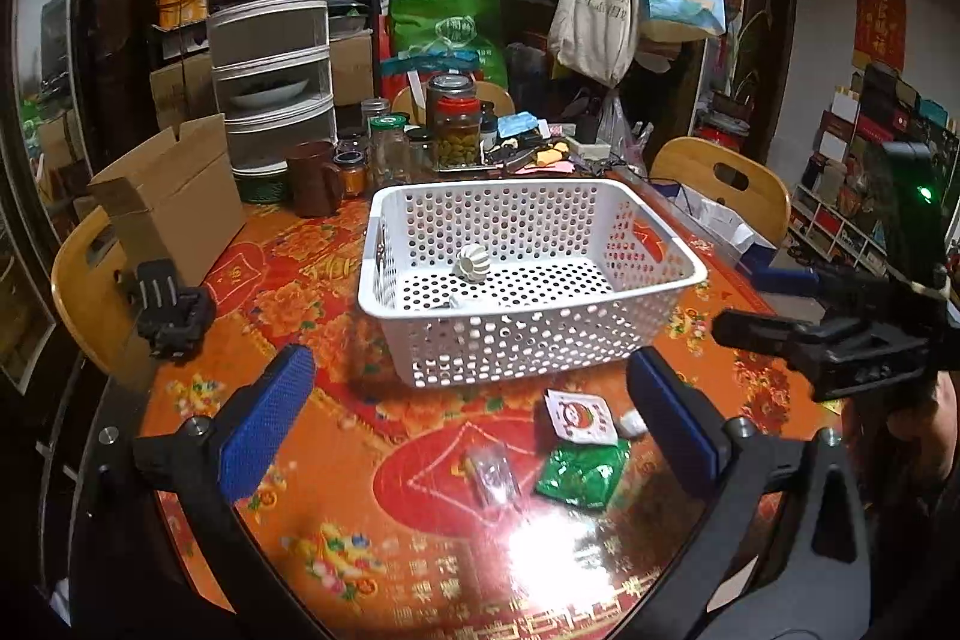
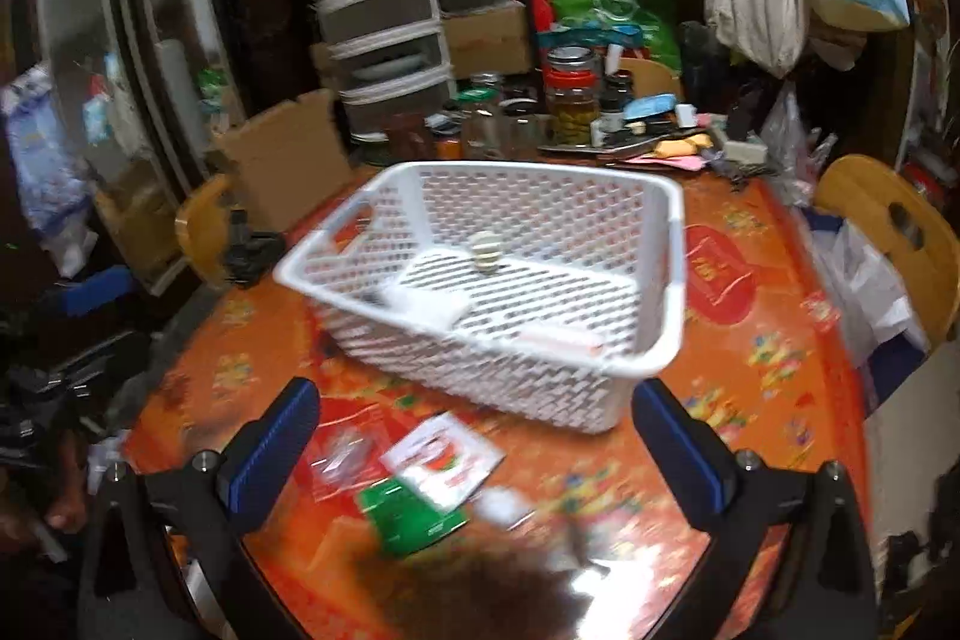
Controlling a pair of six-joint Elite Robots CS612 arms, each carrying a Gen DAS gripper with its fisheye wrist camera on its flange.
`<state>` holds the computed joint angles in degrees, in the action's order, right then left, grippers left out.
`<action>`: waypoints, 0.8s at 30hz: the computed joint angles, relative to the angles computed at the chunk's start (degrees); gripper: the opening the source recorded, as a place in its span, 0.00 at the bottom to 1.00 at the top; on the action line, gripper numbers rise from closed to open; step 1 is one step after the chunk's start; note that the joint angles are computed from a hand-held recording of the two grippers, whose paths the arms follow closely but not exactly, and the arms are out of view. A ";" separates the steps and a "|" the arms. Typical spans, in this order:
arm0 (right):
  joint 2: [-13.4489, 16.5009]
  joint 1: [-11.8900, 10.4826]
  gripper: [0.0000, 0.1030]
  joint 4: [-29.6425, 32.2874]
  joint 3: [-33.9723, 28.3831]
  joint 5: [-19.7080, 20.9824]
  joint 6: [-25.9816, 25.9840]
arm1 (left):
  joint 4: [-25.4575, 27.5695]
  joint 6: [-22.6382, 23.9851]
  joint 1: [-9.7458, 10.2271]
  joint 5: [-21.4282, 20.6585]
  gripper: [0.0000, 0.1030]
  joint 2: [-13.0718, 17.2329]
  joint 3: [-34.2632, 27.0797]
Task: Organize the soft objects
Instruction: 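Move both tools back toward the green packet and white ball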
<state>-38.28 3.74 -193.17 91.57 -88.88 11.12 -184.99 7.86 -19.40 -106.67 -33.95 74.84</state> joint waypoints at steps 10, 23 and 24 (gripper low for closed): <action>-0.50 2.22 1.00 -9.33 6.81 -0.05 0.89 | -6.77 -3.99 1.25 -0.91 1.00 -0.55 5.95; 4.26 2.33 0.93 -12.03 5.54 -5.07 2.95 | -2.47 -4.57 0.12 0.84 1.00 5.57 1.06; 4.76 2.00 0.91 -10.99 4.82 -4.72 3.37 | -2.55 -4.79 -0.08 1.56 1.00 6.08 0.59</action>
<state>-33.52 5.74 -204.15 96.39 -93.60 14.48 -187.54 3.07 -19.49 -105.11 -27.88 75.43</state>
